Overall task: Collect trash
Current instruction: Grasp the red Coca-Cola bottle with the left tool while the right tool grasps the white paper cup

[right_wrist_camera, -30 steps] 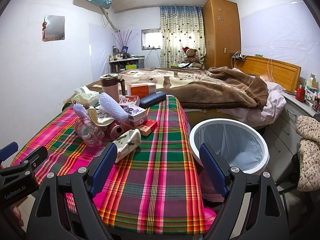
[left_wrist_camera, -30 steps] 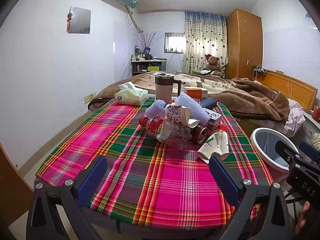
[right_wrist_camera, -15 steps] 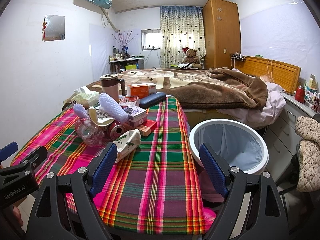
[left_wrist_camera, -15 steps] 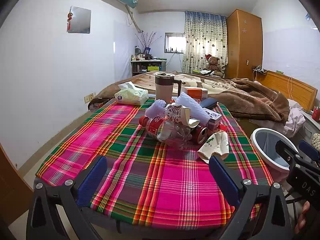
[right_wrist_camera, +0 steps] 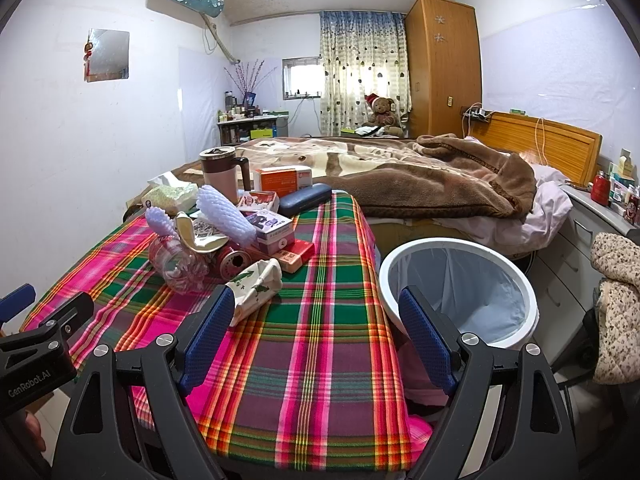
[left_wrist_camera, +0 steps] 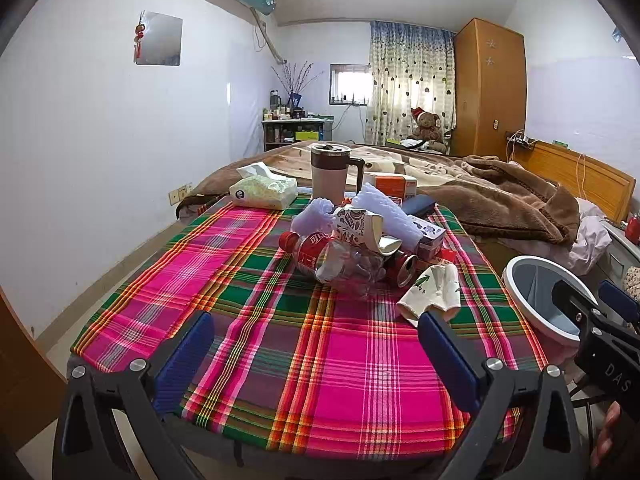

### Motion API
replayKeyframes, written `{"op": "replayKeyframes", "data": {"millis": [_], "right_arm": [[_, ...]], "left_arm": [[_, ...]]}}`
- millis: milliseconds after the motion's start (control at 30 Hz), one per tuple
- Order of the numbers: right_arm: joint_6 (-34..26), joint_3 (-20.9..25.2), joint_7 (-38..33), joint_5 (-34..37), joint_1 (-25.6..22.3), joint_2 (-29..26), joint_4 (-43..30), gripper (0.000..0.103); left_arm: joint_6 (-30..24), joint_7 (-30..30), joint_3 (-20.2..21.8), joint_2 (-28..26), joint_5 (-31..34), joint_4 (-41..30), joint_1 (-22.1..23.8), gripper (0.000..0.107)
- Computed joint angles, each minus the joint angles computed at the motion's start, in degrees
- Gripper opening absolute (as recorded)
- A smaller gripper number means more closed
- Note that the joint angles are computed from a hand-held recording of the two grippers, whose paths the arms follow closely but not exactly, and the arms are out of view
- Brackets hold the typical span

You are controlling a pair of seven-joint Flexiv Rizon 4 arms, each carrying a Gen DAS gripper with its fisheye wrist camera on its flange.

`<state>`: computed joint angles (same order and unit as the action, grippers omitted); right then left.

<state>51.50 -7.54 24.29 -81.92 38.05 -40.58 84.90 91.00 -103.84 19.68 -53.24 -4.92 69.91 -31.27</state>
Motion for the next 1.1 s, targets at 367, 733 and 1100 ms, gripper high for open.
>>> {"op": "replayKeyframes", "data": {"millis": [367, 733, 1100], "right_arm": [[3.7, -0.4, -1.7, 2.1, -1.1, -2.5, -2.6, 0.086], [13.0, -1.8, -12.5, 15.6, -2.4, -11.6, -13.5, 0.086], [9.3, 1.2, -29.5, 34.1, -2.9, -19.7, -25.7, 0.058]], "left_arm": [[-2.4, 0.9, -3.3, -0.7, 0.5, -2.0, 2.8, 0.103], [-10.3, 5.1, -12.8, -4.9, 0.2, -11.3, 10.5, 0.103], [-24.1, 7.3, -17.4, -15.5, -1.9, -32.0, 14.0, 0.103]]}}
